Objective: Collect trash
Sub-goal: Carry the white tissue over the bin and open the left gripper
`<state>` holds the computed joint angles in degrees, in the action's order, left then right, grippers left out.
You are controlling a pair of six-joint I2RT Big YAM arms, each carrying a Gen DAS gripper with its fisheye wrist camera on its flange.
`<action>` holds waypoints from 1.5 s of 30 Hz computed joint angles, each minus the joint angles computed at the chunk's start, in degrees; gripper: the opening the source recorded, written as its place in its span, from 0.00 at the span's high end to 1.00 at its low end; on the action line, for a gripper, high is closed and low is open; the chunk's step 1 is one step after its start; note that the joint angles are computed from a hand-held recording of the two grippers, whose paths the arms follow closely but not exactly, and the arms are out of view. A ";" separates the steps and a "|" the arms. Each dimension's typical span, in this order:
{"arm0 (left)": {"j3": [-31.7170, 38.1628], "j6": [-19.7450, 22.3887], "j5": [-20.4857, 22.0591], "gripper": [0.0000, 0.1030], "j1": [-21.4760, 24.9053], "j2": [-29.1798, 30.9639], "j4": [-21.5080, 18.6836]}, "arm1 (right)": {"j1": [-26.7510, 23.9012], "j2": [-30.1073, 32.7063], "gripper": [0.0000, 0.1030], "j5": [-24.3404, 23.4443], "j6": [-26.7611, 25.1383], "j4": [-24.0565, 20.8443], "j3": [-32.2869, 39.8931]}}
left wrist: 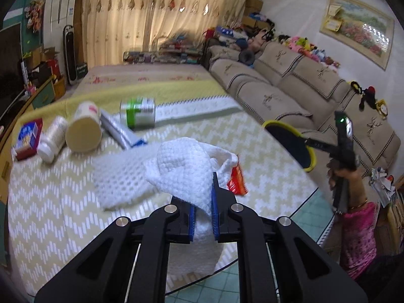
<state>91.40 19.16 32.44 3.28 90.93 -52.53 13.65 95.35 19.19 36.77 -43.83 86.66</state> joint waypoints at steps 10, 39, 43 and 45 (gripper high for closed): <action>8.07 0.23 1.61 0.89 -4.56 1.92 -2.34 | -0.06 -4.28 0.40 1.86 0.00 1.25 -3.46; 60.55 -5.91 -11.62 0.58 -33.98 43.72 -20.23 | -6.77 -16.02 0.39 1.52 1.35 3.01 -18.35; 62.07 -6.76 -11.69 0.35 -33.84 44.88 -20.37 | -6.51 -16.03 0.39 1.46 1.94 3.15 -18.67; 60.56 -7.02 -11.55 0.34 -33.51 43.81 -19.86 | -6.30 -16.05 0.39 1.48 2.03 3.24 -18.59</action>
